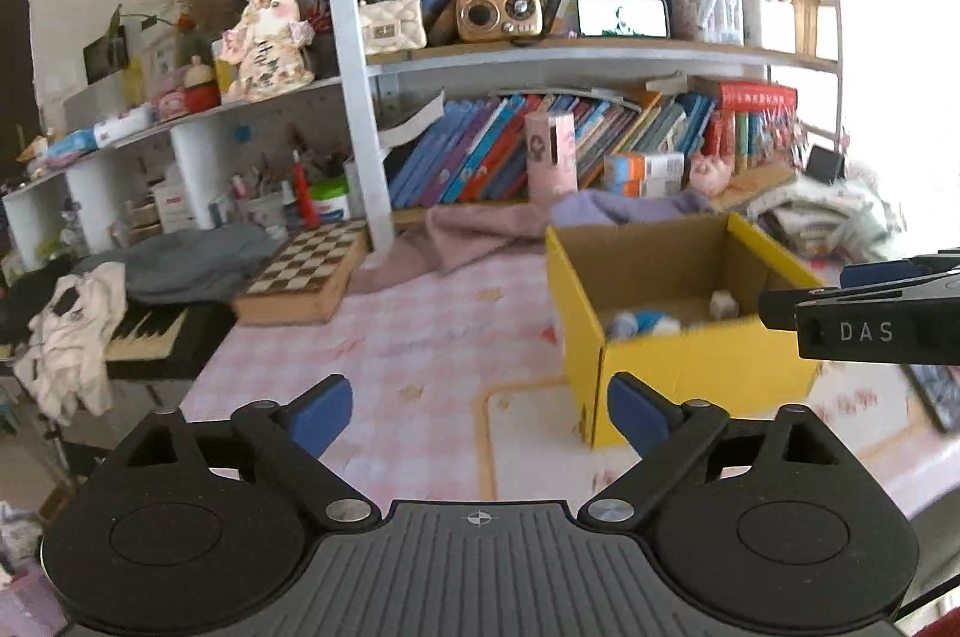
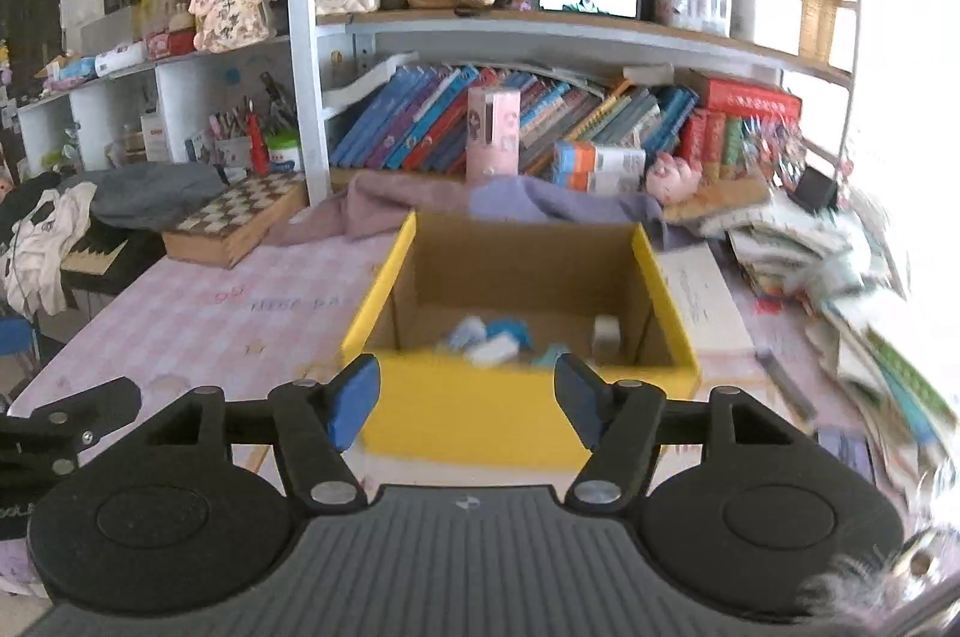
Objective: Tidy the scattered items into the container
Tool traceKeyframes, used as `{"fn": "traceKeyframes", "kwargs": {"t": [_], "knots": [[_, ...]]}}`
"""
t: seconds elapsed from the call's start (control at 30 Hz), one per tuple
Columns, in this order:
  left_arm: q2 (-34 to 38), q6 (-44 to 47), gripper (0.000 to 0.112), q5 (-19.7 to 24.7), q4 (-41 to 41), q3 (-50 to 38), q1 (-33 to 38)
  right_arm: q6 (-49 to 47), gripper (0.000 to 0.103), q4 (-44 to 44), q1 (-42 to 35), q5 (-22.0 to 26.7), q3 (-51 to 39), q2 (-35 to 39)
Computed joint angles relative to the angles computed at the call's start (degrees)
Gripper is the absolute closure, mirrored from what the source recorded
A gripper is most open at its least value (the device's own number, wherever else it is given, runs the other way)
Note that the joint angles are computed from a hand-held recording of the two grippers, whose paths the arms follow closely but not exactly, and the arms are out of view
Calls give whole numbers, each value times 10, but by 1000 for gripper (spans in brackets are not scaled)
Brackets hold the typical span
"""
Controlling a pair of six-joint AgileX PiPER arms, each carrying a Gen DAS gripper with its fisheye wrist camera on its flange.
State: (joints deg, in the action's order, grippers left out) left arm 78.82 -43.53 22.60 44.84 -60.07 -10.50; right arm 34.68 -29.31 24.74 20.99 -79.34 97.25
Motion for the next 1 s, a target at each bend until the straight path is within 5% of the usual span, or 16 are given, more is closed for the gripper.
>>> {"fn": "traceKeyframes", "kwargs": {"t": [0.2, 0.3, 0.4, 0.6, 1.0], "knots": [[-86, 41, 13, 0, -42, 99, 10, 261, 34, -208, 92, 59, 135, -83], [-118, 7, 11, 18, -28, 134, 1, 336, 31, -259, 134, 95, 178, -109], [-135, 93, 10, 25, -106, 147, 10, 377, 22, -273, 169, 130, 200, -120], [-156, 194, 10, 35, -193, 164, 12, 400, 17, -260, 204, 175, 212, -132], [-188, 177, 10, 49, -167, 183, -5, 399, 12, -238, 229, 198, 224, -146]]}}
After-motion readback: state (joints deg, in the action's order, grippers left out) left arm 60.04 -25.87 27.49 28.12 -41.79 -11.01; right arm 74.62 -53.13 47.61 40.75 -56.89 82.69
